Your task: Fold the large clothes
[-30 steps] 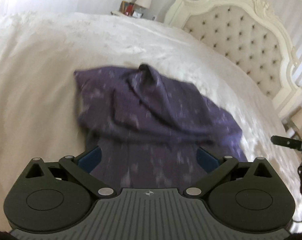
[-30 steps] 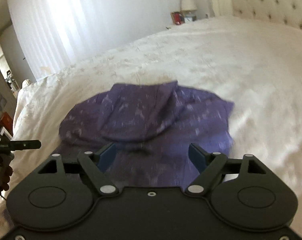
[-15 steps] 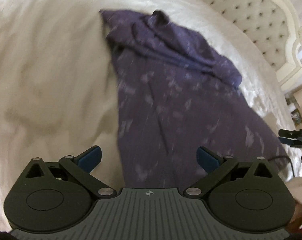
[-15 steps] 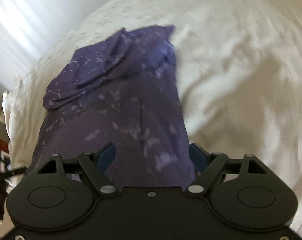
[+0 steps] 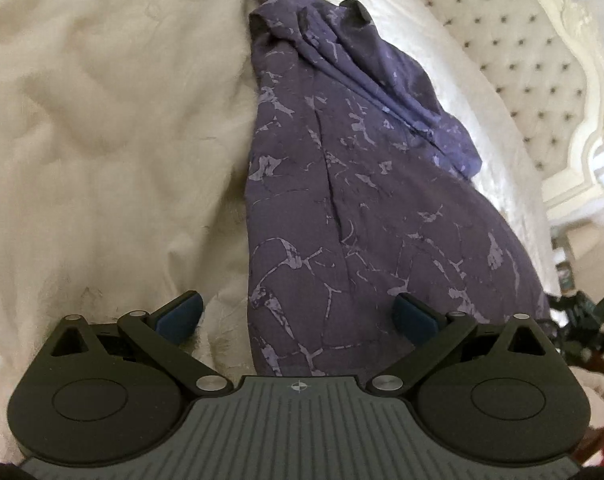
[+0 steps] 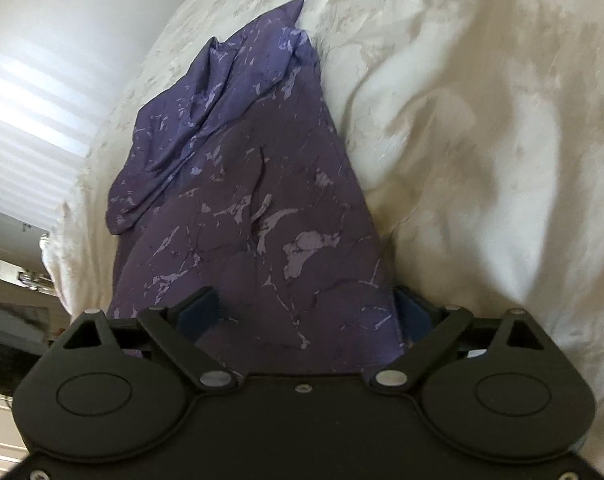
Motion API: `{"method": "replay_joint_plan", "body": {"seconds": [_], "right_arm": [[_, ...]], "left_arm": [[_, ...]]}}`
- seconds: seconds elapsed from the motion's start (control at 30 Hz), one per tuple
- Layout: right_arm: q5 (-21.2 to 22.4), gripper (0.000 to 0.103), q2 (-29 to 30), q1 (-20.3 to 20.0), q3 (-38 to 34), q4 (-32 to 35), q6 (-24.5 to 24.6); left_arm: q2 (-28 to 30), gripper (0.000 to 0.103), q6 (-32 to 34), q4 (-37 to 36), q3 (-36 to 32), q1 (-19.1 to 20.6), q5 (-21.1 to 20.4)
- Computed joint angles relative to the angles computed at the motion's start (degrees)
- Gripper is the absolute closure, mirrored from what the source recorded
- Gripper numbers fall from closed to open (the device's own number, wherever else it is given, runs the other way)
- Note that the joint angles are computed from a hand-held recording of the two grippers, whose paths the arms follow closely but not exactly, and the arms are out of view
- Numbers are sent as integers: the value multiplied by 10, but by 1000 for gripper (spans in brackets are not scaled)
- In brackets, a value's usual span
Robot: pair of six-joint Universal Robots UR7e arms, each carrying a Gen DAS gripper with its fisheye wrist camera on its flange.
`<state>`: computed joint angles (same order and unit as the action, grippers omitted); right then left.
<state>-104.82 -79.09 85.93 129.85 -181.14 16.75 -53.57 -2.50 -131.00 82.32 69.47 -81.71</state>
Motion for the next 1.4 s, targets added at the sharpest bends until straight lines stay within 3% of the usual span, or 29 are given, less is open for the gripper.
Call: {"method": "replay_joint_plan", "body": {"seconds": [0.1, 0.17, 0.23, 0.27, 0.3, 0.33, 0.53, 0.7, 1.03, 1.23, 1.4], "right_arm": [[33, 7, 1, -13, 6, -12, 5], [44, 18, -1, -16, 10, -17, 7], [65, 54, -7, -21, 18, -29, 16], [73, 62, -11, -23, 22, -37, 17], [76, 79, -12, -23, 26, -45, 15], [74, 80, -14, -20, 27, -51, 13], [119, 83, -19, -14, 37, -140, -5], [152, 83, -7, -6, 6, -199, -20], [206, 83, 58, -1, -111, -205, -52], [203, 83, 119, -9, -216, -213, -73], [172, 83, 199, -14, -347, -179, -100]], "left_arm": [[2, 1, -22, -6, 0, 4, -11], [3, 11, -34, -3, -3, 6, -20], [-3, 66, -40, -24, 5, 12, -52], [-5, 71, -44, -30, 8, 12, -61], [-8, 80, -40, -34, 10, 10, -63], [-10, 85, -31, -37, 11, 8, -65], [-14, 95, -53, -74, -1, 6, -109], [6, 95, -69, -118, -36, 0, -161], [96, 94, -64, -144, -179, -10, -205], [189, 94, -69, -159, -324, -9, -196], [314, 94, -64, -101, -526, -11, -154]]}}
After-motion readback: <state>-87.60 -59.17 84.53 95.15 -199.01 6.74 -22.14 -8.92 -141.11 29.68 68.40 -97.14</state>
